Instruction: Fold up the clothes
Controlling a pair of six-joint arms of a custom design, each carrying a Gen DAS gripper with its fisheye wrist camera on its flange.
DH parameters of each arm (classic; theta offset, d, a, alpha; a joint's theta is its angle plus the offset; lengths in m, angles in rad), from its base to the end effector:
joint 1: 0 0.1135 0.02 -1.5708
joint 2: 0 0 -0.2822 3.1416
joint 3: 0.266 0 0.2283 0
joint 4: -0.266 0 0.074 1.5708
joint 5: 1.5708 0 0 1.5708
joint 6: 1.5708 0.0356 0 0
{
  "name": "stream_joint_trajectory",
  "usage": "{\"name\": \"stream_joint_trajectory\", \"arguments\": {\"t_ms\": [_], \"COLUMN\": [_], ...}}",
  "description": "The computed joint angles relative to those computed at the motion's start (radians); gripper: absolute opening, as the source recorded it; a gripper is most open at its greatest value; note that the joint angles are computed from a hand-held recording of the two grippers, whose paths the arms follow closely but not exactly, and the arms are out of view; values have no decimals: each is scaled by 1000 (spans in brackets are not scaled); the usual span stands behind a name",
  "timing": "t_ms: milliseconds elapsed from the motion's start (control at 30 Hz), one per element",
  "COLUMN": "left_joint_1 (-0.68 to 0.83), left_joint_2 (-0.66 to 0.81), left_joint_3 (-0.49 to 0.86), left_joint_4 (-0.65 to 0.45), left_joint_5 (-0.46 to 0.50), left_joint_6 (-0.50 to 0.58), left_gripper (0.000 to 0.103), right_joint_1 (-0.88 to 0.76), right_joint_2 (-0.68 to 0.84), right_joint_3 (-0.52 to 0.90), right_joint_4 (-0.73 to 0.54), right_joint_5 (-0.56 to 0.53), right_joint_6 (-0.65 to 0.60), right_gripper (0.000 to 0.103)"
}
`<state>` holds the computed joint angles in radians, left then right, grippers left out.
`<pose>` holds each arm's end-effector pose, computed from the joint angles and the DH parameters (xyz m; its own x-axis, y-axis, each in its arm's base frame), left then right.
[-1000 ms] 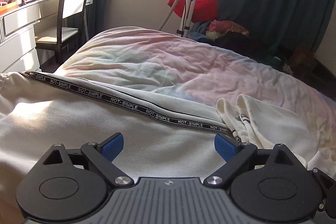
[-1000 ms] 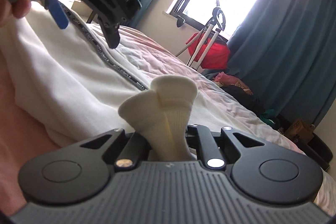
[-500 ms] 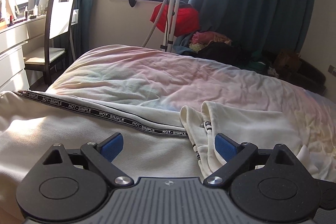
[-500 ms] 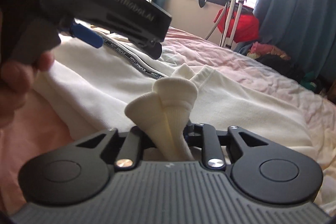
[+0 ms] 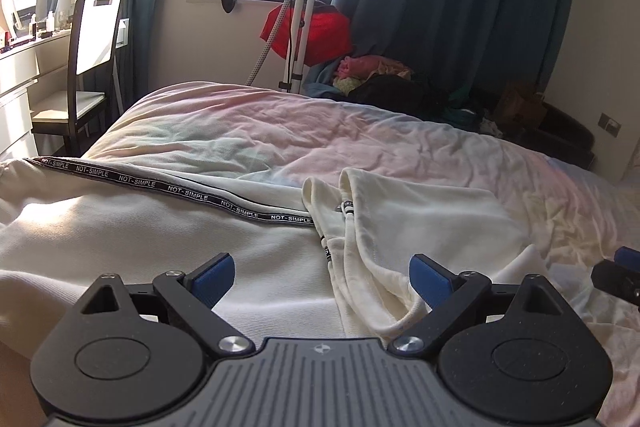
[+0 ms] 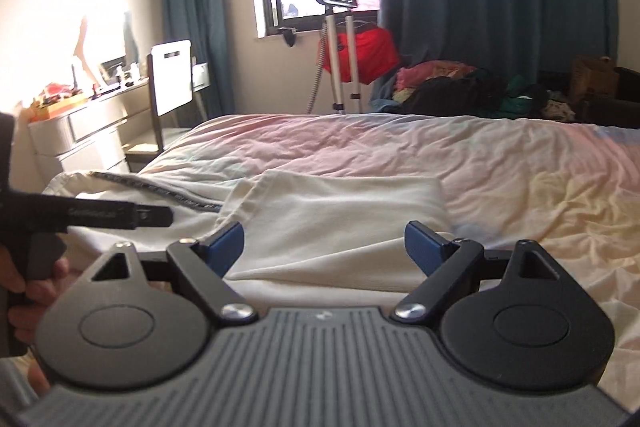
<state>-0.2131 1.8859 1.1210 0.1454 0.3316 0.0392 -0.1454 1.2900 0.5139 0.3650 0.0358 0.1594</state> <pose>0.3842 -0.0950 0.2101 -0.5491 0.1567 -0.8210 0.4809 0.8626 -0.1570 0.2387 -0.0362 0.2294 -0.3622 0.2134 -0.9073 0.2378 0.9624 0.1314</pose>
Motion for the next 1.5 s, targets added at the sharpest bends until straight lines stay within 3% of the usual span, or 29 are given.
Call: {"name": "stream_joint_trajectory", "arguments": {"t_ms": [133,333,433,500,633,733,867,1067,1200,1333,1433,1500], "left_joint_1": [-11,-32,-50,-63,-98,-120,-128,-100,-125,-124,-109,-91], "left_joint_2": [-11,15,29,36,46,52,37,-37,10,23,22,21], "left_joint_3": [-25,-28,-21,-15,-25,-41,-79,-101,-78,-83,-82,-71], "left_joint_4": [26,55,49,37,32,53,109,47,-27,-15,-25,-54], "left_joint_5": [21,65,60,55,29,-8,-44,0,-63,-60,-25,17], "left_joint_6": [-18,-55,-50,-41,12,34,37,-37,-2,2,-12,-22], "left_gripper": [95,82,66,65,53,30,15,12,12,13,18,28], "right_joint_1": [-140,-245,-260,-252,-234,-226,-217,-262,-272,-269,-266,-264], "right_joint_2": [8,70,77,78,94,116,142,153,155,153,148,145], "right_joint_3": [-38,-18,-20,-14,-17,-4,3,1,0,-2,-4,-6], "right_joint_4": [41,19,14,-6,13,21,36,34,36,38,40,42], "right_joint_5": [-29,-93,-112,-104,-100,-107,-92,-144,-148,-146,-143,-141], "right_joint_6": [136,224,231,218,199,197,180,221,239,234,228,223], "right_gripper": [89,89,89,89,89,89,89,89,89,89,89,89]}}
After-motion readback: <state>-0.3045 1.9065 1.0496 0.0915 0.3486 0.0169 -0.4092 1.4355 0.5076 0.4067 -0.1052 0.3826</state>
